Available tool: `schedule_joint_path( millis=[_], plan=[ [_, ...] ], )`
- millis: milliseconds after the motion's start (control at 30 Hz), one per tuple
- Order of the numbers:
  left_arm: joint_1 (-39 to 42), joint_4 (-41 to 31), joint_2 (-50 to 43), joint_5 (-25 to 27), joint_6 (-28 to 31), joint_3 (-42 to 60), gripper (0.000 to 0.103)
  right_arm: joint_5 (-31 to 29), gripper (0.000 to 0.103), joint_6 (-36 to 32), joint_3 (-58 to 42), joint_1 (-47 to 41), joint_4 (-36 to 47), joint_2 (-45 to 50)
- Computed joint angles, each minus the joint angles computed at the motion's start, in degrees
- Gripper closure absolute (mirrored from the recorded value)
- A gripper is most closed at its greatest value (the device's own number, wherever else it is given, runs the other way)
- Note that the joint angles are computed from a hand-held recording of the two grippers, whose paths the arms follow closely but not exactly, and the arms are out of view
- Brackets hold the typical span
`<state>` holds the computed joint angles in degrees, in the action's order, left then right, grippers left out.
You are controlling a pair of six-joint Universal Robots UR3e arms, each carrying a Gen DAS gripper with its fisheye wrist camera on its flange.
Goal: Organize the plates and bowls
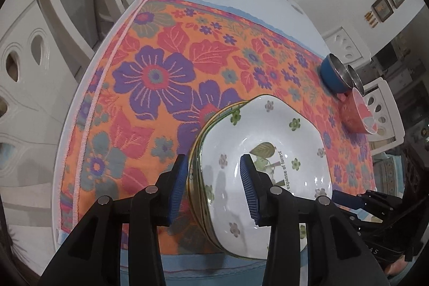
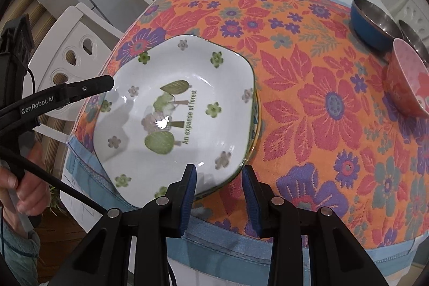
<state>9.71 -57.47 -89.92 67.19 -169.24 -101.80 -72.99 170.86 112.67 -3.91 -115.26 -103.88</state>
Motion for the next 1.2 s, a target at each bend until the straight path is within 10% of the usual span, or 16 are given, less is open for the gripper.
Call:
schedule_joint_path(
  millis=[700,1067,1200],
  plan=[
    [-7.19,0.51,-4.02,-1.5,-0.45,9.17,0.066,0.51,0.069,0.38,2.39,-4.4,3.76,-10.47],
    [-23.51,0.87,-16.98,5.5,-10.39,30.59,0.053,15.07,0.068,-23.05,0.99,-41.56,27.07,-27.1],
    [-28.88,-0.5,-24.52,7.22,-17.45,41.2,0.034,18.76,0.043,-35.3,-4.34,-56.13,37.54,-23.67]
  ],
)
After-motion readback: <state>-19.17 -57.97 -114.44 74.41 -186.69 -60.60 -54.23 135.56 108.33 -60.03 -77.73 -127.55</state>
